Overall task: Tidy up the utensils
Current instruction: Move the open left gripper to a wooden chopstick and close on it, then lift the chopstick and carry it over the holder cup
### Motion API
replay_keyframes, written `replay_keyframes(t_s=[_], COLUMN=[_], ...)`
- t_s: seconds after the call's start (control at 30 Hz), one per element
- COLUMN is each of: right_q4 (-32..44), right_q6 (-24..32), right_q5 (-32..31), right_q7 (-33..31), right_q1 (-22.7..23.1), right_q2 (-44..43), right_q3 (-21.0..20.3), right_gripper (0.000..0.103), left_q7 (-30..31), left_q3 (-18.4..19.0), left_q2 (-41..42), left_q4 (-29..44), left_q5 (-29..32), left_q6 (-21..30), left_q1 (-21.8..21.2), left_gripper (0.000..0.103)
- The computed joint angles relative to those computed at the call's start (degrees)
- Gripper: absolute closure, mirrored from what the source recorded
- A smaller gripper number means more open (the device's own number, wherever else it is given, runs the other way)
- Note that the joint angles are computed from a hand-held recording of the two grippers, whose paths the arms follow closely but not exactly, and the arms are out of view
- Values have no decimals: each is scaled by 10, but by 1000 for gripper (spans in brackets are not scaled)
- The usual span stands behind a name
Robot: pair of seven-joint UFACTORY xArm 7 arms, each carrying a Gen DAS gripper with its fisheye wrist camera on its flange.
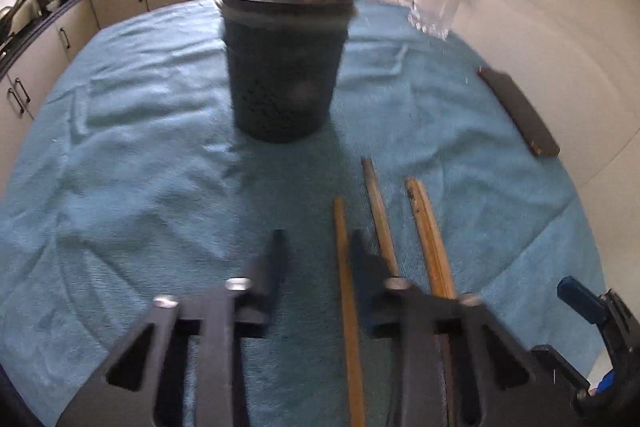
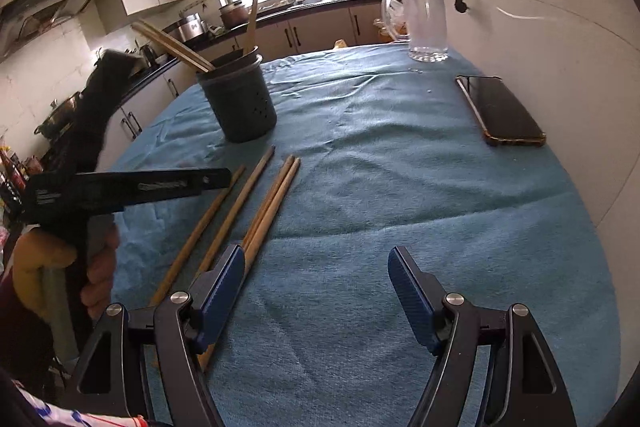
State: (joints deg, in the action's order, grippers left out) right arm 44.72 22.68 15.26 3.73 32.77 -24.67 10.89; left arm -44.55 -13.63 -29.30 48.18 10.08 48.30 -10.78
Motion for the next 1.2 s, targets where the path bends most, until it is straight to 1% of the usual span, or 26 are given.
replay_keyframes(t_s=[0.03,0.07,0.17,0.23,0.3,0.33,0.4,0.5,0.67,0.73,0.8,0.9,0.93,1.0,1.03,1.1,1.2], right_q4=[4,12,45,65,85,97,116,139,169,181,186,190,195,211,213,228,247], right_q6=[2,6,30,44,58,63,76,94,120,132,133,128,130,147,143,157,170], right_q5=[0,3,8,2,-4,-7,-5,4,-69,-85,-86,-55,-56,-106,-126,-162,-190], right_q7=[-3,-8,-25,-29,-35,-40,-47,-51,6,19,24,10,11,41,53,79,106], right_q1=[2,6,10,3,-3,-5,-7,-11,-33,-35,-34,-29,-28,-31,-31,-30,-27], right_q2=[4,11,38,58,78,92,112,136,159,169,173,174,177,190,193,203,218], right_q3=[-1,-3,-6,1,7,10,14,18,41,44,43,37,38,50,54,59,57], right_gripper=[26,27,38,56,67,68,69,70,75,76,76,76,76,76,76,76,76], left_q7=[-3,-4,-9,-13,-16,-16,-10,-8,-5,-3,-4,-3,-2,1,3,4,5], left_q3=[-6,-10,-10,-6,-4,-2,6,9,4,4,3,6,6,6,6,6,6], left_q2=[3,6,-4,-26,-50,-61,-85,-107,-127,-135,-125,-137,-140,-140,-141,-143,-144], left_q4=[4,10,8,-7,-23,-31,-50,-70,-88,-95,-95,-106,-109,-111,-111,-114,-117], left_q5=[8,14,19,18,14,12,2,-7,-12,-15,-16,-22,-23,-24,-25,-26,-30], left_q6=[7,18,38,50,56,55,47,32,18,13,-4,-17,-19,-23,-24,-27,-34], left_q1=[3,4,3,3,3,3,2,6,15,15,20,20,20,22,22,23,24], left_gripper=[89,97,97,97,97,97,97,97,97,97,97,97,97,97,97,97,97])
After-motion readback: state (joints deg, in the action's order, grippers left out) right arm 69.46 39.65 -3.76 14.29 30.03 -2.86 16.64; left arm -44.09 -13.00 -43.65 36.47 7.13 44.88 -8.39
